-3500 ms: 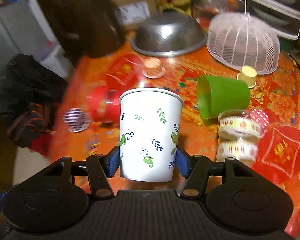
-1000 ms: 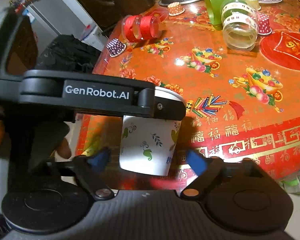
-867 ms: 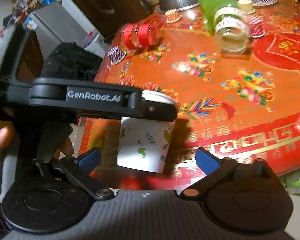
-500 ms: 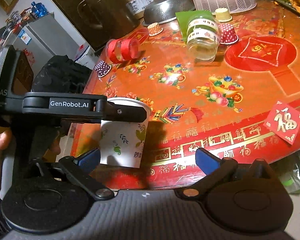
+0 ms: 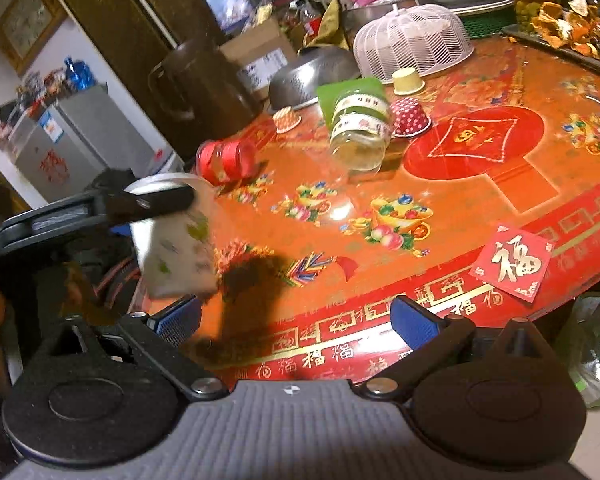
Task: Flip cup upright
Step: 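Rotate the left tool to turn the held cup upright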
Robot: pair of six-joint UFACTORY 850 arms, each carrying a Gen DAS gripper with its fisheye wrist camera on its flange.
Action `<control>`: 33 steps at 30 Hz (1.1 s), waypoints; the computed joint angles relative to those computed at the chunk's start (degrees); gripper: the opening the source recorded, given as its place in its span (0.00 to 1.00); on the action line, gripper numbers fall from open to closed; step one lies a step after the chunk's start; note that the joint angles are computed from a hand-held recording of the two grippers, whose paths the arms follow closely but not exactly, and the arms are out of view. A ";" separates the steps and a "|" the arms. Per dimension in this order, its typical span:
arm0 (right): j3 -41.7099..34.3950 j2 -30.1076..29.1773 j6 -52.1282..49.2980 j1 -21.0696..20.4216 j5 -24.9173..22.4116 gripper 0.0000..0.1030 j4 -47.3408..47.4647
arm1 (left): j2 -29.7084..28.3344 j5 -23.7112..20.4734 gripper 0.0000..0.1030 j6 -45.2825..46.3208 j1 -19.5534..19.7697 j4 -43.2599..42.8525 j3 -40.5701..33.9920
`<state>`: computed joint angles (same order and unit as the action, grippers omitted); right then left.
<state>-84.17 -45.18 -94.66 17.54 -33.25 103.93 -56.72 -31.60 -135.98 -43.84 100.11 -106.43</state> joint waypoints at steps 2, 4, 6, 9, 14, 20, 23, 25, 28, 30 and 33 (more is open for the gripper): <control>1.01 0.04 -3.36 -0.32 -1.12 0.99 3.95 | -0.35 -9.62 0.72 -2.13 -2.04 5.69 1.42; 2.19 0.24 -7.99 -0.43 -1.58 0.99 8.90 | -1.37 -18.85 0.72 -3.65 -3.90 9.72 2.40; 3.24 0.22 -12.80 -0.55 -2.55 0.99 13.91 | -2.38 -26.34 0.72 -5.11 -5.35 13.15 3.46; 5.60 0.07 -20.97 -0.64 -6.73 0.99 21.94 | -5.36 -38.62 0.72 -6.70 -7.21 15.98 3.66; 8.92 -1.63 -31.27 0.02 -15.45 0.99 34.92 | -12.46 -48.23 0.71 -6.81 -9.14 13.02 -2.09; 10.36 -2.75 -32.22 -0.06 -20.11 0.99 38.27 | -21.12 -55.63 0.70 -3.66 -10.04 11.42 -12.77; 11.54 -2.33 -31.66 -0.35 -21.03 0.99 38.36 | -22.99 -58.38 0.70 -1.44 -10.59 12.12 -15.23; 12.63 -1.93 -32.50 -0.42 -22.28 0.99 38.85 | -23.25 -57.46 0.70 -0.87 -10.76 11.91 -15.60; 13.97 -1.42 -34.06 -0.38 -23.43 0.99 40.15 | -24.34 -55.93 0.70 0.70 -10.75 10.60 -17.30; 14.19 -1.32 -34.09 -0.43 -24.00 0.99 40.20 | -24.06 -55.03 0.69 0.28 -10.74 10.28 -16.69; 14.53 -1.22 -34.42 -0.42 -24.97 0.99 40.51 | -24.28 -55.27 0.69 0.51 -10.73 9.54 -17.14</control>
<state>-69.64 -46.40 -129.08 17.12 -58.22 144.45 -81.00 -86.87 -135.48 -54.57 109.66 -123.58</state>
